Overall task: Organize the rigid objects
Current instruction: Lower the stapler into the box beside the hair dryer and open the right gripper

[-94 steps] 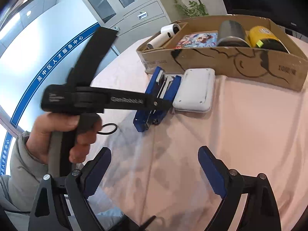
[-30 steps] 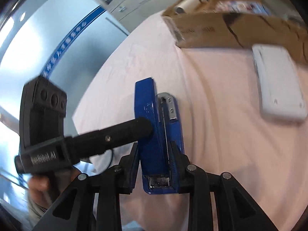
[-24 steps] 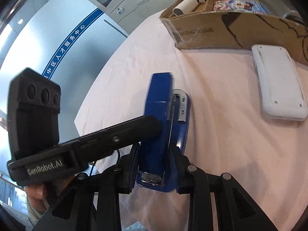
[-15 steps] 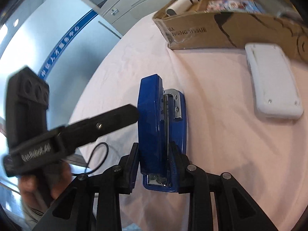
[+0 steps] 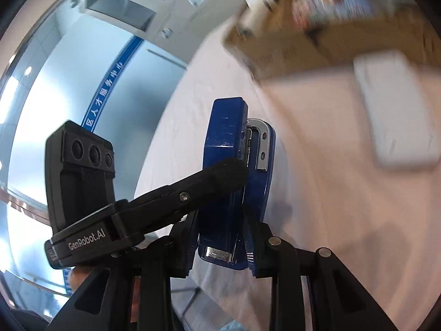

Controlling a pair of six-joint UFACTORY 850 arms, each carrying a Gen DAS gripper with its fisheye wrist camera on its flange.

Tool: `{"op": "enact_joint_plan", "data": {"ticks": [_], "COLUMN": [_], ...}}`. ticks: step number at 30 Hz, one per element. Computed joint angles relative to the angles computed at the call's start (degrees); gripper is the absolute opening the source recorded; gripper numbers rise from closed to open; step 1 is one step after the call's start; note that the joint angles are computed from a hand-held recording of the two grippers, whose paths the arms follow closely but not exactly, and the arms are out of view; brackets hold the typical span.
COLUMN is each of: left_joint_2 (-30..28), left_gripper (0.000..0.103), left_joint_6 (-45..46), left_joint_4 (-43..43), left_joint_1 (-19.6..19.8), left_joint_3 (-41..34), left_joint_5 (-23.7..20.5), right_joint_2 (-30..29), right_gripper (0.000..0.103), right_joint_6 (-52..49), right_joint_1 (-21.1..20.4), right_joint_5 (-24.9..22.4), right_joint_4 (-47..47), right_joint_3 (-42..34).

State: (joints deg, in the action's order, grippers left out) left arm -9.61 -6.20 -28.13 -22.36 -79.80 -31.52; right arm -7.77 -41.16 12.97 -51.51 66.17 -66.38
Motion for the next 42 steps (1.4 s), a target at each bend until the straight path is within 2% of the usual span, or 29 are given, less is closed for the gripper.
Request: {"op": "enact_joint_plan", "data": {"ticks": [3,8,12,15,21,24,30,36,42], "left_joint_2": [-5.37,-17.99,-30.57,-39.61,-46.83,-45.64,-36.67,-27.89,-19.06], "left_gripper": [0.06,0.06,0.06,0.06,0.058,0.065,0.066,0.066,0.066], "left_joint_6": [3.98,4.74,3.83,-0.13,-4.59,-5.33,-5.08,-7.59,-12.99], "left_joint_4": [0.94,4.64,4.88,6.65,11.18,13.24,15.92,18.56,27.61], "left_joint_1": [0.06,0.41,0.8,1.05,1.17,1.02,1.19,1.78,0.82], "left_joint_3": [-9.75,-28.9,-46.85,-59.35,-68.71,-66.75,-53.48,-40.57,-27.82], "left_joint_5": [-0.9,-6.72,-14.88,-21.76,-28.49,-27.97,-19.41,-11.37,-3.1], "right_joint_2": [-0.12,-5.46,-13.27,-18.85,-27.26,-29.3,-29.5,-28.52,-27.28], "right_gripper": [0.028,0.028,0.028,0.027,0.026,0.026,0.025,0.025,0.026], "right_joint_6": [-1.28,1.45,7.49,12.08,18.15,20.15,23.38,31.7,38.52], "right_joint_1": [-1.43,-3.53,-4.34,-4.99,-4.09,-3.52,-1.38,0.59,2.03], "right_joint_5": [2.73,5.82,6.63,4.97,3.8,3.69,8.53,12.41,14.87], "right_joint_4": [-0.23,-3.62,-8.49,-11.49,-15.37,-16.77,-20.37,-26.73,-35.26], "right_joint_3": [-4.5,-14.75,-24.87,-30.73,-37.77,-39.13,-38.71,-37.79,-36.99]}}
